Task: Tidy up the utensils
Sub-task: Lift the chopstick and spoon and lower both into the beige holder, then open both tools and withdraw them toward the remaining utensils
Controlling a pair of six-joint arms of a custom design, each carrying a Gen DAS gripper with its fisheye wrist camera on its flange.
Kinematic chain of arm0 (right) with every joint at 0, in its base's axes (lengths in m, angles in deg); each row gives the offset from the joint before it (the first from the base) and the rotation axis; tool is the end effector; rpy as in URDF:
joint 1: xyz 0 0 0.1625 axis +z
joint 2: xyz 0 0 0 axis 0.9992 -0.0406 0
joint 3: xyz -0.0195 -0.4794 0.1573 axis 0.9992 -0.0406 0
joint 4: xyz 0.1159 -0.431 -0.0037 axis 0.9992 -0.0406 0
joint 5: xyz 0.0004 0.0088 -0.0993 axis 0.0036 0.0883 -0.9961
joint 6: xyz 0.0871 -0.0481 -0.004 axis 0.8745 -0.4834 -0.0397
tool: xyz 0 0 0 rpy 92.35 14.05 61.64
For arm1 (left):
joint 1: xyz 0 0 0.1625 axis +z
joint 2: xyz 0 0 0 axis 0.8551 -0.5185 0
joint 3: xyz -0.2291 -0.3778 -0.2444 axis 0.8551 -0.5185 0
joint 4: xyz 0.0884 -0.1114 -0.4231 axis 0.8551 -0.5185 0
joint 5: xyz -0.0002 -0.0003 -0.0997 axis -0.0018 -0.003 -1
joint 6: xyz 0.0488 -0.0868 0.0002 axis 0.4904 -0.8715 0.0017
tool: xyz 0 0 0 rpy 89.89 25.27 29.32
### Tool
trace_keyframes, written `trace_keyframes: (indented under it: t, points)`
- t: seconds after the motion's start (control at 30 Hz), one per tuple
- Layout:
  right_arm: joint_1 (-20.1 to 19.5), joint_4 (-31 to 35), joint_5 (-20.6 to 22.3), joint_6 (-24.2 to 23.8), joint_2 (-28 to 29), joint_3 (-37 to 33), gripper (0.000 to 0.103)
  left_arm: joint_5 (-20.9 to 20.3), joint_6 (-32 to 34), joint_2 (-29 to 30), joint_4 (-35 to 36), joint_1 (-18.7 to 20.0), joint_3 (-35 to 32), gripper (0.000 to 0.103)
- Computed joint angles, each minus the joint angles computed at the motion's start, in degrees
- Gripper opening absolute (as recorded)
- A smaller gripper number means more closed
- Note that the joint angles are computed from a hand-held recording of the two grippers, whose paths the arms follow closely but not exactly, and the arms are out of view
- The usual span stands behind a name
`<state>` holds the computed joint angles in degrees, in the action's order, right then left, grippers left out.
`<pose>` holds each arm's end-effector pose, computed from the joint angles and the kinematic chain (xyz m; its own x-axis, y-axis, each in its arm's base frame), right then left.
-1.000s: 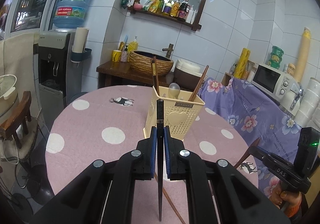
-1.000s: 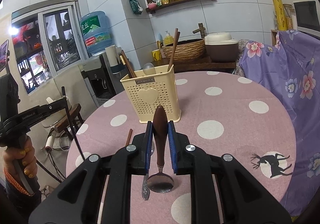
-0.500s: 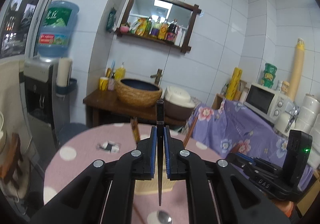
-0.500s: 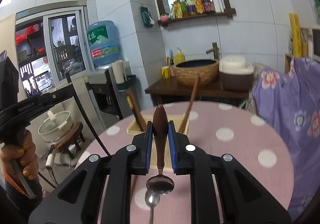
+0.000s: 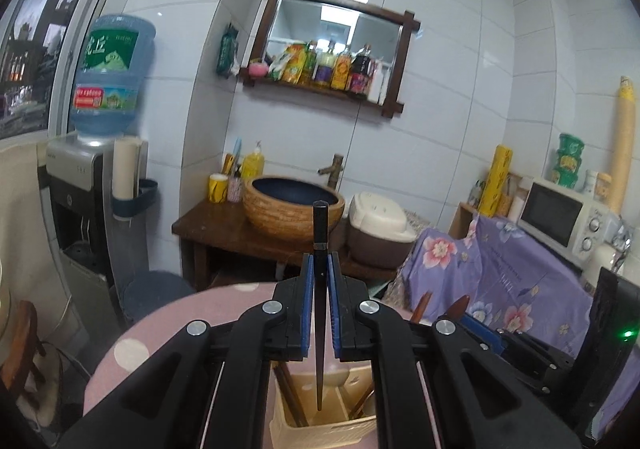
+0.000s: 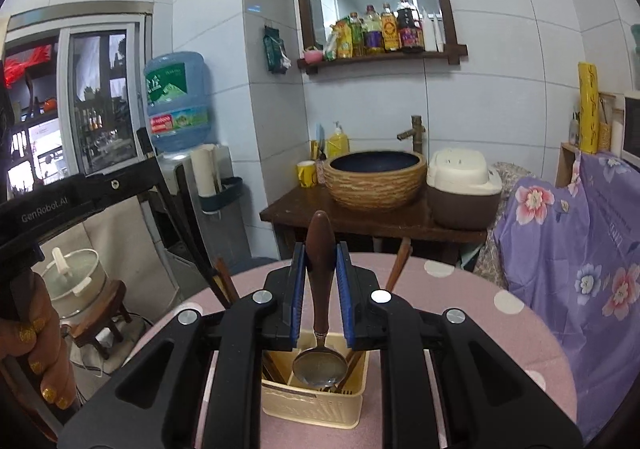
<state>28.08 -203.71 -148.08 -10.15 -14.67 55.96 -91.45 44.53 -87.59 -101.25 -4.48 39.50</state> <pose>0.4465 -0.7381 0.2117 -0.7768 -0.1124 0.6197 -0.6169 0.3338 -0.7127 -0.2840 -0.7035 0.3892 -0.8003 0.3138 -0.5109 0.5961 0.3258 -0.7338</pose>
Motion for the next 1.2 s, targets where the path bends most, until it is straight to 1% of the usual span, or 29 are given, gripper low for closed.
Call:
trace_keyframes:
  t: [0.17, 0.4, 0.5, 0.57, 0.63, 0.67, 0.7, 0.77, 0.83, 0.87, 0.97, 1.03, 1.1, 1.2]
  points:
    - [-1.22, -0.82, -0.97, 0.41, 1.02, 1.67, 0.016, 0.61, -1.84, 0.96, 1.64, 1.92, 1.56, 0.008]
    - [-2.70, -0.69, -1.39, 2.61, 1.54, 3.07, 0.016, 1.13, -4.12, 1.72, 4.23, 3.72, 2.89, 0.008]
    - [-2.84, -1.44, -0.89, 1.54, 1.64, 3.47, 0.016, 1.09, -3.94, 1.87, 3.65, 3.90, 3.10, 0.008]
    - [-2.87, -1.54, -0.62, 1.21, 1.43, 4.01, 0.017, 0.12, -4.45, 1.30, 4.41, 3.93, 3.42, 0.008]
    - [-2.76, -3.25, -0.47, 0.81, 1.17, 5.15, 0.019, 0.00, -4.10, 0.81, 4.26, 3.76, 4.19, 0.010]
    - [-2.62, -4.59, -0.52, 0.43, 1.07, 5.89, 0.022, 0.29, -3.59, 0.51, 3.45, 3.61, 4.83, 0.017]
    - [-2.48, -5.74, -0.58, -0.03, 0.96, 6.58, 0.023, 0.83, -3.00, 0.11, 2.28, 3.39, 5.82, 0.031]
    - [-2.13, -8.07, -0.87, -0.97, 0.45, 8.70, 0.037, 1.33, -2.48, -0.88, 0.94, 3.20, 7.73, 0.047]
    - [-1.82, -9.36, -1.70, -1.03, -0.31, 11.13, 0.038, 3.01, -2.34, -2.04, 0.38, 3.01, 9.94, 0.048]
    - [-1.72, -9.57, -2.13, -0.62, -0.77, 12.50, 0.040, 3.93, -2.41, -2.60, 1.01, 3.01, 10.87, 0.048]
    - [-1.58, -9.14, -4.38, 2.70, -2.13, 16.62, 0.051, 5.46, -5.90, -4.71, 5.52, 3.84, 13.90, 0.048]
    - [-1.59, -9.24, -5.78, 4.76, -2.76, 19.50, 0.052, 5.92, -10.12, -6.07, 9.88, 4.86, 16.08, 0.048]
    - [-1.67, -10.95, -7.18, 6.04, -2.68, 22.49, 0.053, 6.52, -13.67, -6.80, 12.96, 5.72, 18.49, 0.048]
    - [-2.27, -10.75, -8.24, 9.59, -2.74, 26.29, 0.053, 5.16, -17.66, -7.38, 17.38, 6.66, 20.46, 0.047]
